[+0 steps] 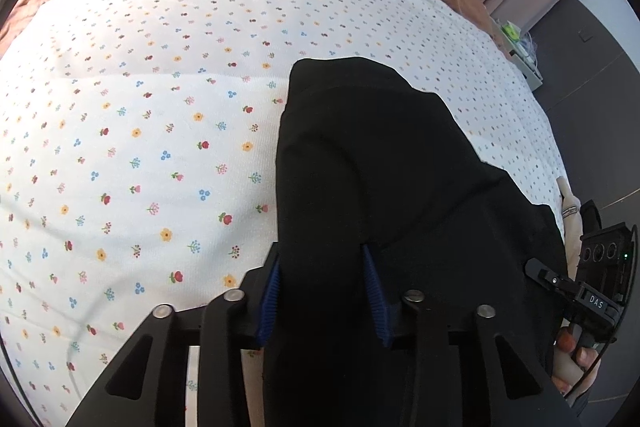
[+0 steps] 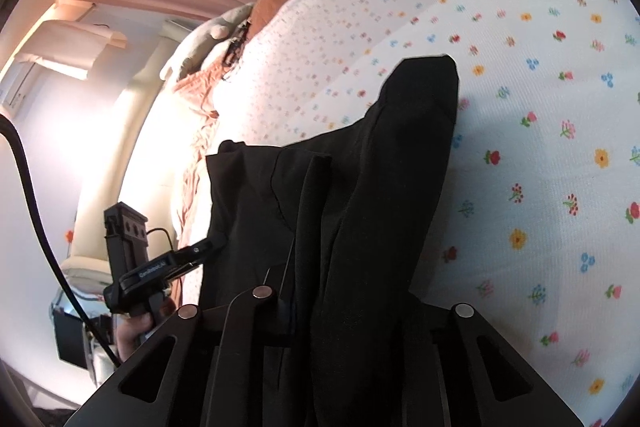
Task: Fold large clothes
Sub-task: 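Lift the folded jacket up off the sheet with both tools, then carry the held jacket with both tools toward the orange duvet by the headboard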
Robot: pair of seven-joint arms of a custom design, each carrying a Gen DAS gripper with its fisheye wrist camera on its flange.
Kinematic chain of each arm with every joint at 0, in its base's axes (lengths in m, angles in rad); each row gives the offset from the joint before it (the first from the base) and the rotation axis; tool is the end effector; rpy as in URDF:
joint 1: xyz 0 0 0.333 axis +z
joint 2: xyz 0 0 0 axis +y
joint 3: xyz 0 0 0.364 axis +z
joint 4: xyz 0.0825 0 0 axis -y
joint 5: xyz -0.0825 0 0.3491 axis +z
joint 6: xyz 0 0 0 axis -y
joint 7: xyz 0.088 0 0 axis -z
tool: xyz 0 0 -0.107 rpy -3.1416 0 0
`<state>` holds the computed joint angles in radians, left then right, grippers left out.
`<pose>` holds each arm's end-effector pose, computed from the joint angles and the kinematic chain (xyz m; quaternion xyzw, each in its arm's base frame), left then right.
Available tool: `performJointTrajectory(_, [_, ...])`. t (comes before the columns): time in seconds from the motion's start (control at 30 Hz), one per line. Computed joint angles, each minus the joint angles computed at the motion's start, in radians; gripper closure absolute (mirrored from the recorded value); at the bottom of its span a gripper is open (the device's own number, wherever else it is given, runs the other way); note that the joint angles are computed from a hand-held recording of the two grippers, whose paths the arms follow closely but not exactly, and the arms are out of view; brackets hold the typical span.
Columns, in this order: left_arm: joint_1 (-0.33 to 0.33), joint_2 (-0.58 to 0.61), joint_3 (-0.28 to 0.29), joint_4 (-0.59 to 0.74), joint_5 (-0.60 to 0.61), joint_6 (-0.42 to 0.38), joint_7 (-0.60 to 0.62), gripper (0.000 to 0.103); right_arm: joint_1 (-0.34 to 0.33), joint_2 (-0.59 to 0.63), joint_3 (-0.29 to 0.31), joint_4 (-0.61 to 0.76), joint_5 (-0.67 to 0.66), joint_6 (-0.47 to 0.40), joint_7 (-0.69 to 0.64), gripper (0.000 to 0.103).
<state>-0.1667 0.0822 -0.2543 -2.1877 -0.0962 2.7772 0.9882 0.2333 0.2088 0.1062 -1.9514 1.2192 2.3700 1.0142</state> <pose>0.5150 -0.2222 0.4779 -0.7634 0.5937 -0.2520 0.0341 0.5680 0.2075 0.4674 -0.6426 0.6153 0.2167 0.4019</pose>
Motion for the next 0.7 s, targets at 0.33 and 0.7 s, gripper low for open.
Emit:
performJointTrajectory(0.33, [-0.039, -0.120, 0.030, -0.127, 0.013, 0.165, -0.050, 0.078, 0.050, -0.089, 0.008, -0.024, -0.023, 0.105, -0.001, 0.087])
performJointTrajectory(0.7, [-0.185, -0.297, 0.149, -0.259, 0.023, 0.271, -0.082, 0.080, 0.126, -0.265, 0.015, -0.141, 0.085, 0.268, -0.073, 0.087])
